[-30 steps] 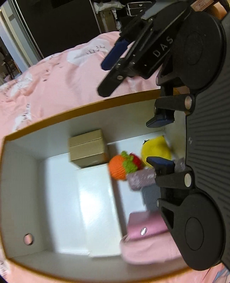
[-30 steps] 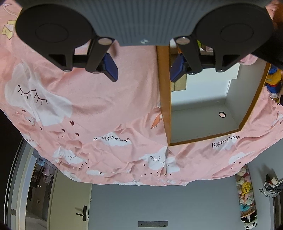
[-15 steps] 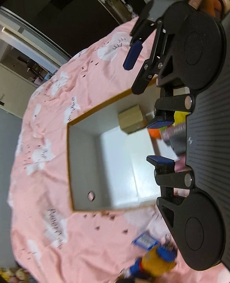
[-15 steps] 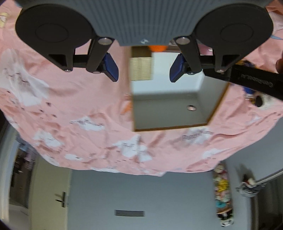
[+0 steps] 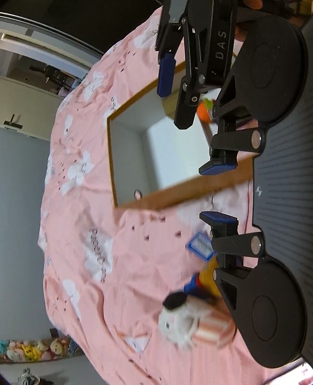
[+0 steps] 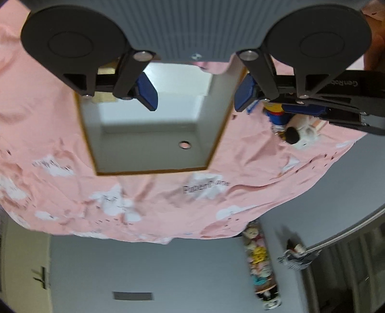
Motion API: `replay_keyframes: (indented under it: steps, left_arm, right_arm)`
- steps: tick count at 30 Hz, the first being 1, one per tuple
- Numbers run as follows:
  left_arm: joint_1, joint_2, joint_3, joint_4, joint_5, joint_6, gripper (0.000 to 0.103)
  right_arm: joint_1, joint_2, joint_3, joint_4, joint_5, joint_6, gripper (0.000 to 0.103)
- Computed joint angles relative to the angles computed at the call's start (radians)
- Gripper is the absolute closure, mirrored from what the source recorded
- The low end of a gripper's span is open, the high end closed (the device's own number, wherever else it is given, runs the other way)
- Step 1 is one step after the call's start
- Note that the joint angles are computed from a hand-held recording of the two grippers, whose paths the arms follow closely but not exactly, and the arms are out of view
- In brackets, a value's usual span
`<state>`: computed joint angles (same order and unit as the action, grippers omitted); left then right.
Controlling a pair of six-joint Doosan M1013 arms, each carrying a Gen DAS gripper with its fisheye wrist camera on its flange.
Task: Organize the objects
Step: 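Move both tools toward the two plush keychains on the bedspread, then grasp the white plush keychain with the left tool while the right tool grasps the sailor plush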
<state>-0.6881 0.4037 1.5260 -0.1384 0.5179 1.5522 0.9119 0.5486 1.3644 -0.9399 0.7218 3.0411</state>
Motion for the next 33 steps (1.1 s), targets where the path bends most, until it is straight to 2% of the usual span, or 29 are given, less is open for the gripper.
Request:
replay_keyframes:
  steps: [2,7,11,15,16,18,20,24,26,28,30,33]
  left_arm:
    - [0.012,-0.007,0.008,0.034,-0.004,-0.018,0.065]
    - [0.041,-0.03,0.046,0.188,-0.074,-0.12,0.065]
    - [0.06,-0.025,0.038,0.326,-0.037,-0.198,0.065]
    - [0.084,-0.006,0.007,0.305,0.024,-0.105,0.062]
    - [0.091,-0.001,-0.003,0.284,0.039,-0.067,0.061]
    - [0.102,0.014,-0.031,0.242,0.087,0.036,0.051]
    - [0.108,0.029,-0.051,0.218,0.116,0.145,0.048]
    - [0.103,0.052,-0.073,0.225,0.143,0.259,0.041]
    - [0.096,0.071,-0.092,0.261,0.167,0.243,0.041]
    - [0.082,0.084,-0.098,0.328,0.17,0.205,0.04]
    - [0.058,0.094,-0.096,0.45,0.166,0.155,0.035]
    - [0.025,0.117,-0.102,0.632,0.195,0.069,0.034]
  right_arm:
    - [-0.002,0.021,-0.036,0.03,-0.006,-0.084,0.031]
    - [-0.016,0.071,-0.121,0.128,-0.053,-0.264,0.031]
    - [-0.023,0.107,-0.164,0.149,-0.113,-0.336,0.031]
    - [-0.038,0.157,-0.243,0.326,-0.108,-0.544,0.032]
    - [-0.043,0.17,-0.264,0.386,-0.105,-0.597,0.033]
    - [-0.055,0.193,-0.301,0.516,-0.102,-0.708,0.038]
    - [-0.063,0.219,-0.341,0.614,-0.081,-0.799,0.043]
    - [-0.071,0.263,-0.408,0.673,-0.012,-0.873,0.053]
    - [-0.076,0.28,-0.434,0.679,0.015,-0.882,0.053]
    - [-0.08,0.293,-0.451,0.684,0.034,-0.894,0.053]
    - [-0.083,0.302,-0.464,0.696,0.049,-0.915,0.053]
    - [-0.088,0.312,-0.476,0.735,0.064,-0.963,0.053]
